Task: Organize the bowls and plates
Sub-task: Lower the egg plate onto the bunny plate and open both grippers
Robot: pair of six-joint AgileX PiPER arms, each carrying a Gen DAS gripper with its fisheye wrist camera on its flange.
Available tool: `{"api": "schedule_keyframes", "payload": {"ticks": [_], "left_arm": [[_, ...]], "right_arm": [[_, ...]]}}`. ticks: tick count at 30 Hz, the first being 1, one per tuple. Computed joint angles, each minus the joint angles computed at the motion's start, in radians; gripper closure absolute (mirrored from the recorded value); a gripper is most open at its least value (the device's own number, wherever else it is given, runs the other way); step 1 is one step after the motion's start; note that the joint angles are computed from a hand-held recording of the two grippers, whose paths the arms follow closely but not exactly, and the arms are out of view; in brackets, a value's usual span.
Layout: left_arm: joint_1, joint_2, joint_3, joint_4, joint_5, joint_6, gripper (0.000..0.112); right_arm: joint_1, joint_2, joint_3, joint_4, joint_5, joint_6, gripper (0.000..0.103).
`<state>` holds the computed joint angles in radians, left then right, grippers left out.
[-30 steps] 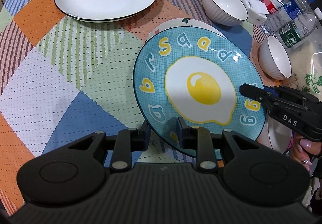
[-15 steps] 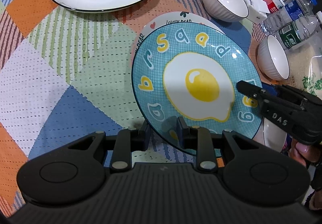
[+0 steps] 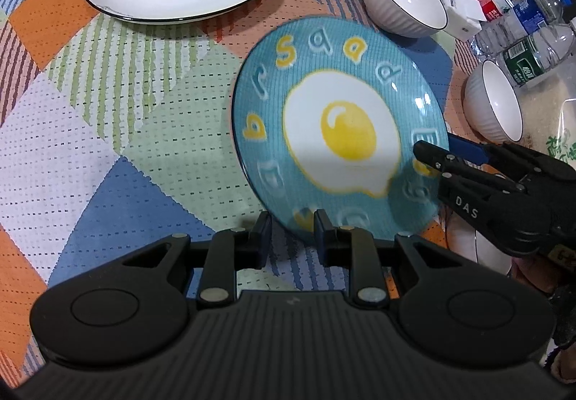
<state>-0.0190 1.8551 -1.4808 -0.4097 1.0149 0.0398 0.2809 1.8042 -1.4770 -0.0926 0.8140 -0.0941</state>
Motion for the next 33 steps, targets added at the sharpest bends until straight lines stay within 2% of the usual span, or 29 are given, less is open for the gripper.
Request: {"api": "schedule_keyframes", "payload": {"ticks": [3,8,13,21,24,29,33], "left_arm": [[-0.012,-0.010,0.000,0.026,-0.006,-0.021,0.089],[-0.029,-0.061,0.017,0.085,-0.013,-0.049,0.089],[-0.037,-0.128,0.019,0.163,-0.008,-0.082,0.088],[-0.030,-0.236,0.013,0.257,0.014,-0.120,0.087],[-0.009,-0.263,0.012,0.238,0.039,-0.104,0.086],[0.020,-0.284,0.000,0.218,0.072,-0.095,0.085],[0.043,-0.279,-0.034,0.236,0.083,-0.088,0.080]], "right_arm": [[0.007,-0.007,0.007,-0.016,-0.004,0.010,0.070],[-0.015,-0.035,-0.007,0.047,0.004,-0.017,0.070],[-0.068,-0.066,-0.048,0.233,0.045,-0.136,0.070],[-0.118,-0.153,0.023,0.532,-0.006,-0.416,0.069],[-0.116,-0.160,0.028,0.629,-0.002,-0.524,0.069],[-0.108,-0.161,0.025,0.740,0.000,-0.635,0.066],[-0.094,-0.123,-0.056,0.757,0.016,-0.638,0.060]]}}
